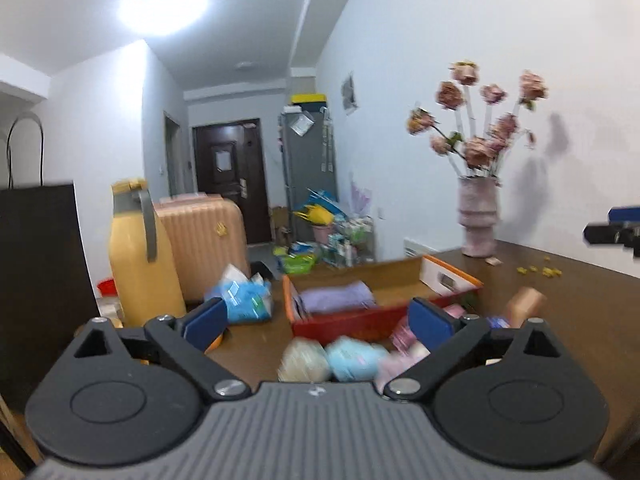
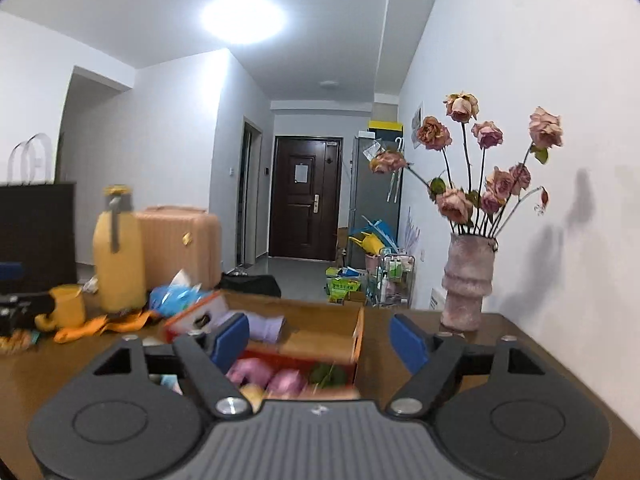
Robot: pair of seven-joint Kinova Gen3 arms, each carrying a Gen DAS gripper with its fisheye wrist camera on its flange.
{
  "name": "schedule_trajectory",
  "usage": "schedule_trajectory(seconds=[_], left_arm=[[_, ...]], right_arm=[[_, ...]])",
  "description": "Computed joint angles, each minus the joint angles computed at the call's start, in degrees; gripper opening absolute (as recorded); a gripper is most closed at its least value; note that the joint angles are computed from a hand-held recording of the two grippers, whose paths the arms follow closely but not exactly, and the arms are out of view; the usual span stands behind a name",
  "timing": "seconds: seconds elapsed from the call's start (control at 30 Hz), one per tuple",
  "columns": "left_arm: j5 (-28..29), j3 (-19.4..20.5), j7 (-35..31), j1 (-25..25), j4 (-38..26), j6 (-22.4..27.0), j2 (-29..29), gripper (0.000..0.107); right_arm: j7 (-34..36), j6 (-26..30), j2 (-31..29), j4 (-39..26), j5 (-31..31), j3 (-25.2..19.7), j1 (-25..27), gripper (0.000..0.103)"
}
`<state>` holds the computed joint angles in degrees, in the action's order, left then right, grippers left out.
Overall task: Organize soft objects
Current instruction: 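Move the right gripper back toward the pink sponge block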
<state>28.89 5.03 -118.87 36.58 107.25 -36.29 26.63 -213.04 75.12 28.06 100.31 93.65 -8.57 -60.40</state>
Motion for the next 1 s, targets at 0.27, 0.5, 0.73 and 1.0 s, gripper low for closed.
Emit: schedule_trajectory(seconds=[0.27,0.5,0.73,1.0], left_arm=[[0.7,-0.7,-0.4,2.1,2.1,4.1,-0.4,0.100],[-3.1,0.3,2.8,0.8,-1.6,7.5,2.1,0.100],[-1.5,-4.9,1.5,3.9,-11.6,16.4,7.2,0.100],[0.0,-12.6,3.7,7.9,-21.2,25.7,12.4,0.100]], right_arm=[[-11.0,1.6,5.0,2.6,-3.6,-2.3,-6.0,0.083],[-8.4,-0.1,6.1,0.0,-7.4,0.3,-5.2,0.083],[-4.9,-6.8,7.3,-2.7,-7.1,2.9,0.8,0.084],[6.5,-9.7,13.8,-16.1,-10.5,6.9,5.5,0.089]])
